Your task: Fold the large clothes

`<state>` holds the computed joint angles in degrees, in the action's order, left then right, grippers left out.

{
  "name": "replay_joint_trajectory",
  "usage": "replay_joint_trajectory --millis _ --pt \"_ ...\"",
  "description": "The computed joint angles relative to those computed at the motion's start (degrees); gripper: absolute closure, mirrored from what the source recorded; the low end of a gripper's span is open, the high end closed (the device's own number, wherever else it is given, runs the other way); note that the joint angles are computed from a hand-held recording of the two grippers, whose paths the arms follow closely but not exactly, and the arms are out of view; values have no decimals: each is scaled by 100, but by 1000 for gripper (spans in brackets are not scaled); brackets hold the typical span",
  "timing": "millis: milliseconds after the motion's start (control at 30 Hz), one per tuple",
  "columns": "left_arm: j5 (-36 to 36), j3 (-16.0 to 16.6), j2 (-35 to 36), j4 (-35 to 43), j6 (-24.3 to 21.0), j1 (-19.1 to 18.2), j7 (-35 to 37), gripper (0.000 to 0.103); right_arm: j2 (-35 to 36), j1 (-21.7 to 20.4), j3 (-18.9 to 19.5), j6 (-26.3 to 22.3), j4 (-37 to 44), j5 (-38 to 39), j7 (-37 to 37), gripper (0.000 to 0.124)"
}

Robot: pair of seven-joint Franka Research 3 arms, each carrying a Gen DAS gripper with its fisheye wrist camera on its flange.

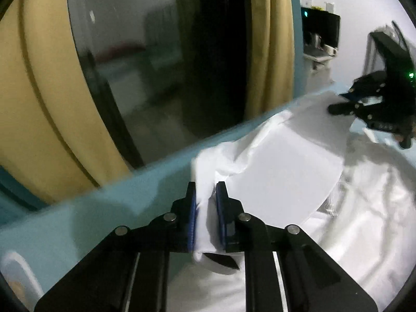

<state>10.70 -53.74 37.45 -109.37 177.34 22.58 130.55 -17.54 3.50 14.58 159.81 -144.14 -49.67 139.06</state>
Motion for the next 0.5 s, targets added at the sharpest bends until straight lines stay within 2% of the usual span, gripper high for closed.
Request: replay_joint_trajectory --millis 67,100,200,267,333,400,467,500 --pt "252 49 -16 -209 638 -26 103 87 54 -230 535 -638 175 -1051 667 114" --pt "385 182 -95 -317 907 -120 83 87 120 -180 603 -832 213 -1268 770 114" --pt "671 697 -422 -654 1284 -476 -19 87 266 70 532 -1044 169 -1341 892 114" --pt "765 1091 -639 -801 1519 -816 -110 87 220 173 524 -1146 88 -1680 1305 113" --pt "829 1387 -870 -1069 1839 -1007 -232 87 34 323 344 -1008 -88 -1702 1421 108" --pt "784 1749 -1086 -1251 2131 -1306 -324 87 -214 553 -118 -440 -370 -1154 1147 106" --pt "947 1773 -1180 -1399 2354 -1226 -521 87 -424 698 -667 383 -741 -217 677 105" --pt "1141 1627 -1215 -1463 2361 -1014 -719 87 -520 673 -716 630 -861 -8 723 105"
